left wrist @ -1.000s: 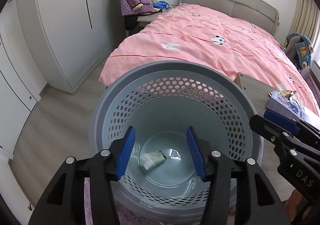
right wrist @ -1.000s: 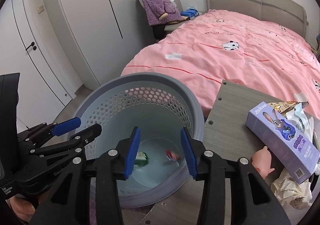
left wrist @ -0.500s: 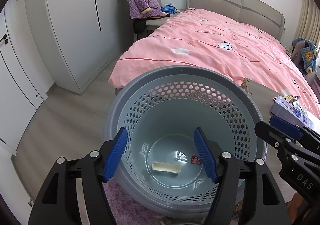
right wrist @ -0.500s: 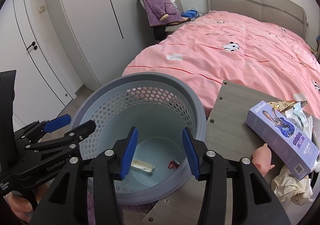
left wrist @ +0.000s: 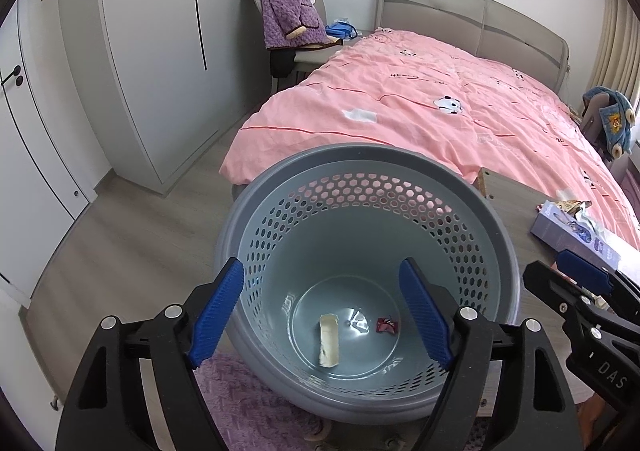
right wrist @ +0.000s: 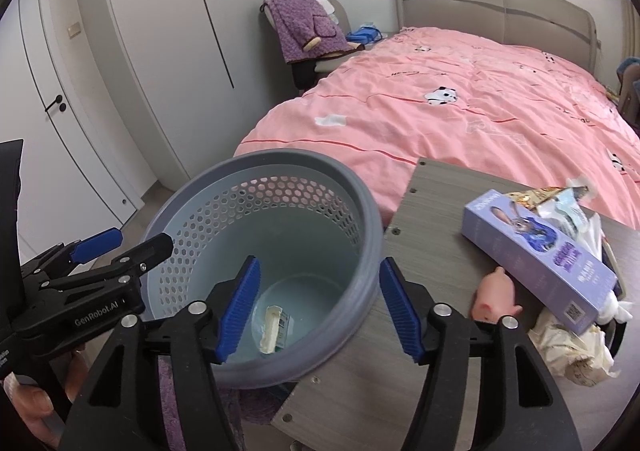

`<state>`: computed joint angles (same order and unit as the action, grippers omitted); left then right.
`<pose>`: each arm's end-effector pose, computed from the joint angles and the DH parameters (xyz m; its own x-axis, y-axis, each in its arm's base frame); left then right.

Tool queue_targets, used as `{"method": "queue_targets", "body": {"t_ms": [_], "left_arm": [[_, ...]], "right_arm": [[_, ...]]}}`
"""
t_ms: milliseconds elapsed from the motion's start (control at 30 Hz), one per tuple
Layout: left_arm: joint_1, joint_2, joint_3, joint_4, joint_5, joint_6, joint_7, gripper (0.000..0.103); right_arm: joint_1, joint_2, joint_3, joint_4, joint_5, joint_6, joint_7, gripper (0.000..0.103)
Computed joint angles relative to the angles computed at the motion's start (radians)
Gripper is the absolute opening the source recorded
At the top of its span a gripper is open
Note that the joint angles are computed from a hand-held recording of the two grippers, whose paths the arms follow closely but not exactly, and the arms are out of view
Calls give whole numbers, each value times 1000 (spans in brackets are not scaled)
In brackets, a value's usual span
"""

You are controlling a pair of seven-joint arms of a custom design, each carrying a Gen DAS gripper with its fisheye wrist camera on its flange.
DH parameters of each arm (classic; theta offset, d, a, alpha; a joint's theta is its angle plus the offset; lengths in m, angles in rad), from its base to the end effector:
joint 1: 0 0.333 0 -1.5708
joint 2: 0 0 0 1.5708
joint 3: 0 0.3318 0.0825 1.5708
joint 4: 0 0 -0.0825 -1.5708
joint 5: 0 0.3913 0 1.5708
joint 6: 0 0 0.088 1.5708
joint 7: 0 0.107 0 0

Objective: Collect trash
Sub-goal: 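Move both tools back from the basket toward the table items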

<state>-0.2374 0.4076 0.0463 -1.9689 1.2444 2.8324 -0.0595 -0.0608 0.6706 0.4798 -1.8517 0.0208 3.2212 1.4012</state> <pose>0.6174 -0.1707 0.2977 0.2912 -0.9565 0.0151 -0.7137 -0.2277 -0.6624 0.6643 0.2370 0.2874 0.4143 -0.8911 -0.1851 -0.6984 -0.1809 -0.6925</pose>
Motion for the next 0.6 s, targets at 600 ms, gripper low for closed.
{"method": "queue_targets", "body": {"t_ms": [600], "left_arm": [[-28,7,-33,31,61,28,-25,77]], "right_arm": [[-28,-156,-130,-232,-87,139,211,76]]}}
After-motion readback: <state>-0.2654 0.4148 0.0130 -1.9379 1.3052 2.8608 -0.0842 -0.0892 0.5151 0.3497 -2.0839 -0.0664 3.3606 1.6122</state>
